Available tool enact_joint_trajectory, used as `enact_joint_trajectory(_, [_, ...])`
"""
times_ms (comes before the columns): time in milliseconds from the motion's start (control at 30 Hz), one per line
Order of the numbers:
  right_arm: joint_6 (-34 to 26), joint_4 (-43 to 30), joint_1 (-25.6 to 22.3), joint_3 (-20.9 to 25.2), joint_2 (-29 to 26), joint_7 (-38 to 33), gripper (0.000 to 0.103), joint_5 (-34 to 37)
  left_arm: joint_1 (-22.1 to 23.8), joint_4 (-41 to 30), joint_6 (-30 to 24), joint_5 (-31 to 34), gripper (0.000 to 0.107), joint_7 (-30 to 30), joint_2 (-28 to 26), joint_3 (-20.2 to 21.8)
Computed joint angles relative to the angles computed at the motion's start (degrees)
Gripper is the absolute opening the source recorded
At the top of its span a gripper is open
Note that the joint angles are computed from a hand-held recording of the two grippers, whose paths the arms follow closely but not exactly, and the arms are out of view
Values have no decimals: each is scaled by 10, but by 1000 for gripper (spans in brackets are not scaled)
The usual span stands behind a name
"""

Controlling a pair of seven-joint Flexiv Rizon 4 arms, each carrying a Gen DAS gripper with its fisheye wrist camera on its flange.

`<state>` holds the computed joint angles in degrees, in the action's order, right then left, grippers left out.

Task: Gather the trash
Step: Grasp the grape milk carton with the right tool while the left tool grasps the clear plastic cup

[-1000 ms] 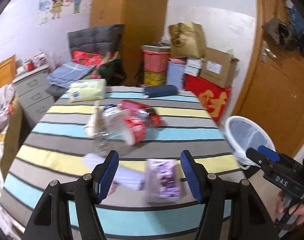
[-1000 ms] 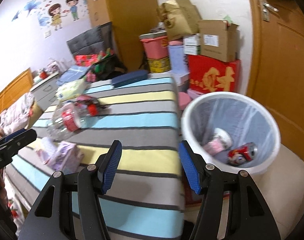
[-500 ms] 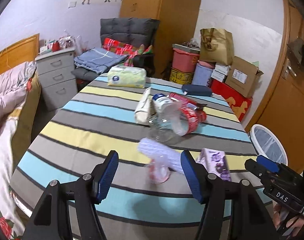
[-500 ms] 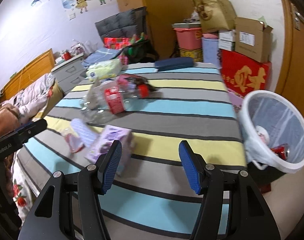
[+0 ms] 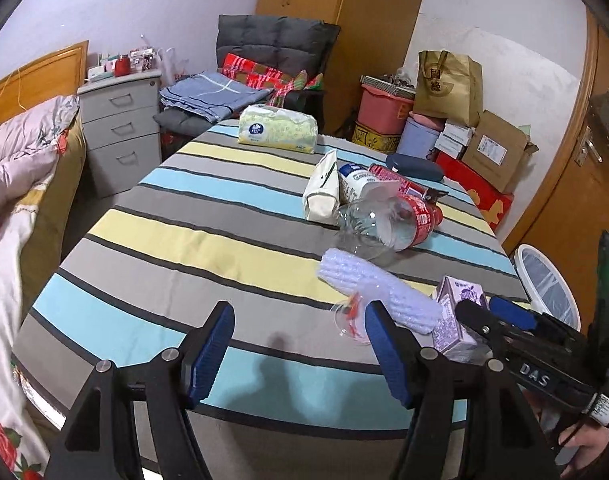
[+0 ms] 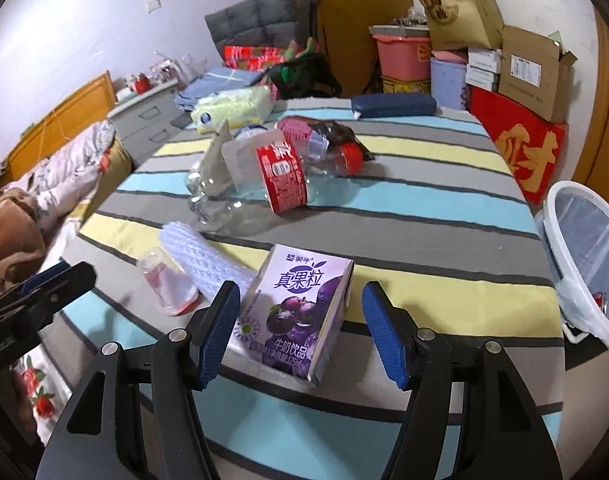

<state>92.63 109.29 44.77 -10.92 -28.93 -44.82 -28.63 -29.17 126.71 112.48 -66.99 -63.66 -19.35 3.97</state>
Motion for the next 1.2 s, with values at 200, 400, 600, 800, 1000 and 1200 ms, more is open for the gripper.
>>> enact_joint_trajectory(200, [-16, -6, -11, 21, 3, -8, 72, 11, 31, 6, -32, 90, 68, -62, -2, 1])
enact_joint_trajectory(400, [-38, -9, 27, -28, -4, 29, 72, -38, 49, 7, -49, 163, 68, -120, -4, 5])
enact_joint_trajectory(600, [-31, 3, 23, -41, 1, 70, 72, -66, 58, -1, -70, 217, 68, -154, -10, 14])
enact_joint_trajectory(800, [-32, 13, -7, -20, 6, 86, 71, -69, 99, -11, -89, 276, 68, -190, -17, -10])
enact_joint_trajectory(1000, [-17, 28, 1, -43, 11, 102, 57, -84, 102, -34, -110, 320, 68, -216, -33, -1])
enact_joint_trajectory(1200, [-5, 41, 6, -57, 16, 102, 57, -75, 18, -72, -149, 350, 68, -258, -65, 110])
